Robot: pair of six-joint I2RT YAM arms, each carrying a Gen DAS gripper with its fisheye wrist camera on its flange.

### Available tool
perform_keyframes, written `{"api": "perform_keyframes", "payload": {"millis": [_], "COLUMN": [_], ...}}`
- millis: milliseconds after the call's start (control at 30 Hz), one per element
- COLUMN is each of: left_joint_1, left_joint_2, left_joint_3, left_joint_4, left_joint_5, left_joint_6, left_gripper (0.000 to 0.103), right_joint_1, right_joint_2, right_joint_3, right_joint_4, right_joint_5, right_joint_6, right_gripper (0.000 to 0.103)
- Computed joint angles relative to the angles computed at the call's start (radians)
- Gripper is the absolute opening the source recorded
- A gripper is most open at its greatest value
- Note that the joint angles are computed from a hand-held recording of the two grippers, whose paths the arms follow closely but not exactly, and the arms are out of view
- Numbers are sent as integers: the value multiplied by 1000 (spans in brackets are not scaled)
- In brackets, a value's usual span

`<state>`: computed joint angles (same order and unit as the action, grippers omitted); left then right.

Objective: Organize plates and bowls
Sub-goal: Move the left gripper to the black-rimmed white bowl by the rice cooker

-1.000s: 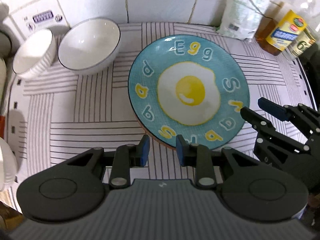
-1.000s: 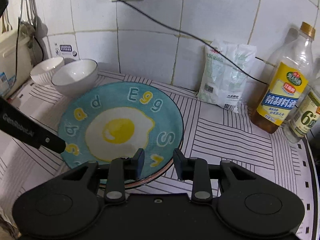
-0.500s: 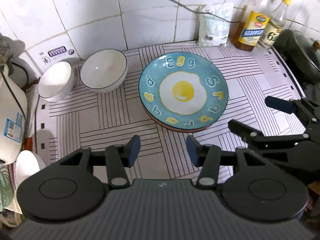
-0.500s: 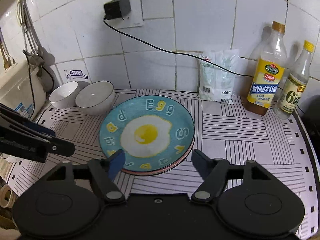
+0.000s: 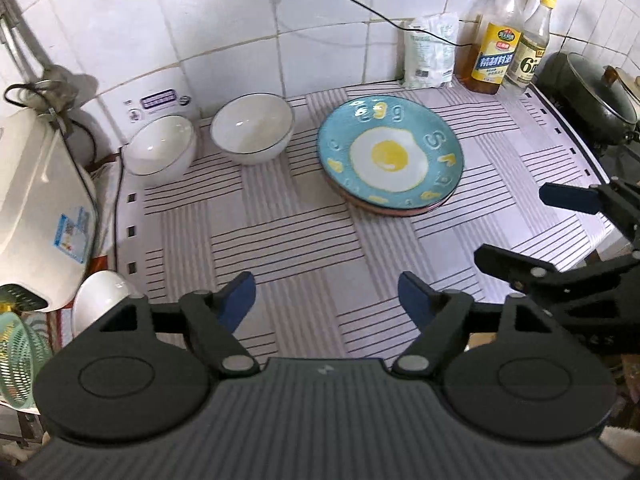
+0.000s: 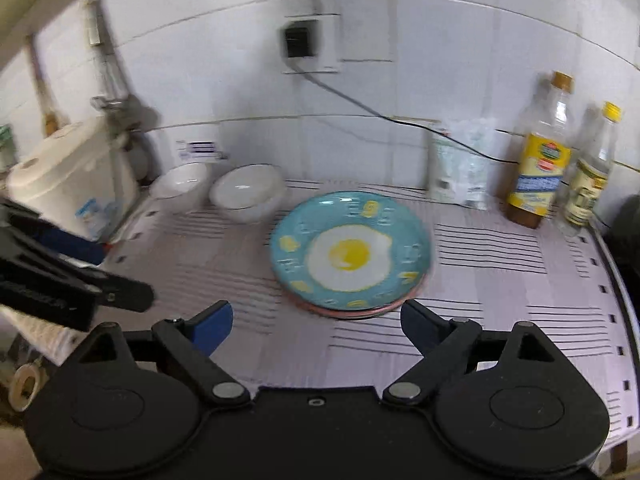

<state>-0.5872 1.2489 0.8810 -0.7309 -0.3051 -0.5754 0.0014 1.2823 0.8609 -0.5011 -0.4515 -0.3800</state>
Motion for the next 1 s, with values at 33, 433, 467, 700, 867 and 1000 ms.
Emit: {"api": "perform_keyframes", "payload": {"millis": [33, 433, 467, 700, 867, 1000], "left_joint_1": [3, 239, 280, 801, 1111, 1255], "left_joint_2": [-23, -475, -512, -605, -484, -412], "left_joint_3": [-18, -367, -396, -514, -538, -556], "left_joint_4": [-7, 42, 49, 126, 188, 228], "left_joint_5": [-5, -84, -90, 167, 353, 442], "left_joint_6": [4, 152, 182, 441, 570, 629], "left_gripper": [84, 91, 91, 91, 91, 91], "right_joint_1": [7, 286, 315, 535, 649, 716], "right_joint_2": [-23, -230, -227, -43, 147, 249], "right_joint_3": [-14, -321, -333, -311, -236, -144], "right_joint_4": [-5, 363, 389, 593, 682, 614], "right_joint_5": [-19, 14, 21, 81, 115, 122], "right_joint_6": [0, 280, 292, 330, 349, 369], "right_gripper": [93, 93, 93, 93, 93, 93]}}
